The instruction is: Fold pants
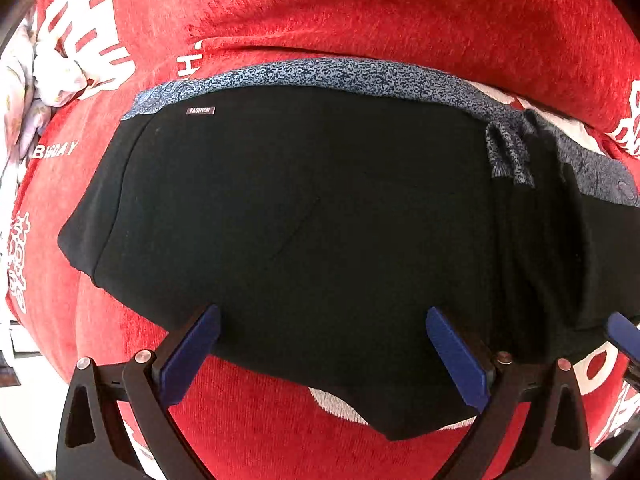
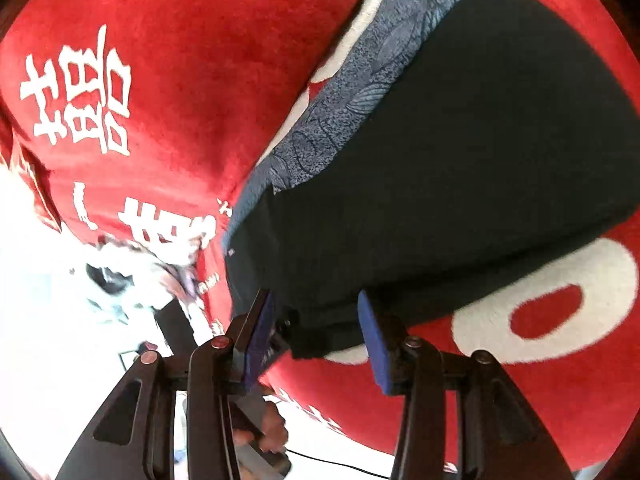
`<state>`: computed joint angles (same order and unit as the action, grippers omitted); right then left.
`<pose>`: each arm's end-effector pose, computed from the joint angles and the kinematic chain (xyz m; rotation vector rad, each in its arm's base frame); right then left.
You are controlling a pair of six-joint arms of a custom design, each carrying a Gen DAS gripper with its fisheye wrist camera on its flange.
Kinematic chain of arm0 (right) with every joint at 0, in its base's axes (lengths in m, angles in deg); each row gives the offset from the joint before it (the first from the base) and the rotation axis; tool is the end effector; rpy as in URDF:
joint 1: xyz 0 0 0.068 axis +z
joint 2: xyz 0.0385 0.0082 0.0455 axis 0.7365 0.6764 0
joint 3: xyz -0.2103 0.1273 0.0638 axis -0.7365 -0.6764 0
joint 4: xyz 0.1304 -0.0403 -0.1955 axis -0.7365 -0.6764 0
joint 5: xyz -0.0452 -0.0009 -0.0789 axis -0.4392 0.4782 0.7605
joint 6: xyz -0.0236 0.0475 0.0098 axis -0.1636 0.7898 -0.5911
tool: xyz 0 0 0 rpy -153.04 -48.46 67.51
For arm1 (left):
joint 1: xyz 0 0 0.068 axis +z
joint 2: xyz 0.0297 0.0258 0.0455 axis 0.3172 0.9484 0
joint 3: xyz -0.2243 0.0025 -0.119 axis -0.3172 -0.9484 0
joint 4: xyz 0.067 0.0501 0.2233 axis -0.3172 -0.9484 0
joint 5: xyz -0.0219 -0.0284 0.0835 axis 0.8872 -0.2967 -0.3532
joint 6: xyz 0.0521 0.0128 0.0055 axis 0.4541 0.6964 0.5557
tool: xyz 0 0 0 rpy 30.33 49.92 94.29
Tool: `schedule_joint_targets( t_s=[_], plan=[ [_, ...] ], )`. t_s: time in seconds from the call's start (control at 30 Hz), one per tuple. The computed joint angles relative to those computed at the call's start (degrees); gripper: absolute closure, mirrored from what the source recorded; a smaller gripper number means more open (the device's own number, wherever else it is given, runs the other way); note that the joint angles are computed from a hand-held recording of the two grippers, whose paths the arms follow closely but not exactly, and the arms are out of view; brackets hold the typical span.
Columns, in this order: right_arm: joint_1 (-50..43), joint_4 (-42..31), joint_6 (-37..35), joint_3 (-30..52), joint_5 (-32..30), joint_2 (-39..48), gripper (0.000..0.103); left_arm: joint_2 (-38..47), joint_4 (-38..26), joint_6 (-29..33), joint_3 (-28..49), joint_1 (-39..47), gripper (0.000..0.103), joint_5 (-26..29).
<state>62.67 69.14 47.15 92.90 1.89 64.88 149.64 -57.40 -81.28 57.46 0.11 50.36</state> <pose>0.2400 0.0795 0.1651 1.3916 2.2625 1.2446 0.3650 -0.1192 0.1600 0.6347 2.8976 0.0564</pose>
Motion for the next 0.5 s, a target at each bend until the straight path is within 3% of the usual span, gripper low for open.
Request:
schedule_joint_targets(
  t_s=[0.17,0.3,0.37,0.5],
  plan=[
    [2.2,9.0,12.4,-6.6,3.2,-0.1,0.055,1.5,-1.4,0.2,1.7,-0.7,0.000,-1.2],
    [2.9,7.3,13.0,-7.8,6.3,-3.3,0.055,1.2,-0.5,0.4,0.7,-0.8,0.000,-1.3],
    [2.4,10.2,14.5,-9.1,7.5,-2.3,0.055,1.0,-0.2,0.3,0.4,-0.8,0.000,-1.4],
    [3.5,25.9,22.6,-16.2,10.7,1.3,0.059,0.8,0.6,1.1,-0.4,-0.8,0.000,-1.2]
  ],
)
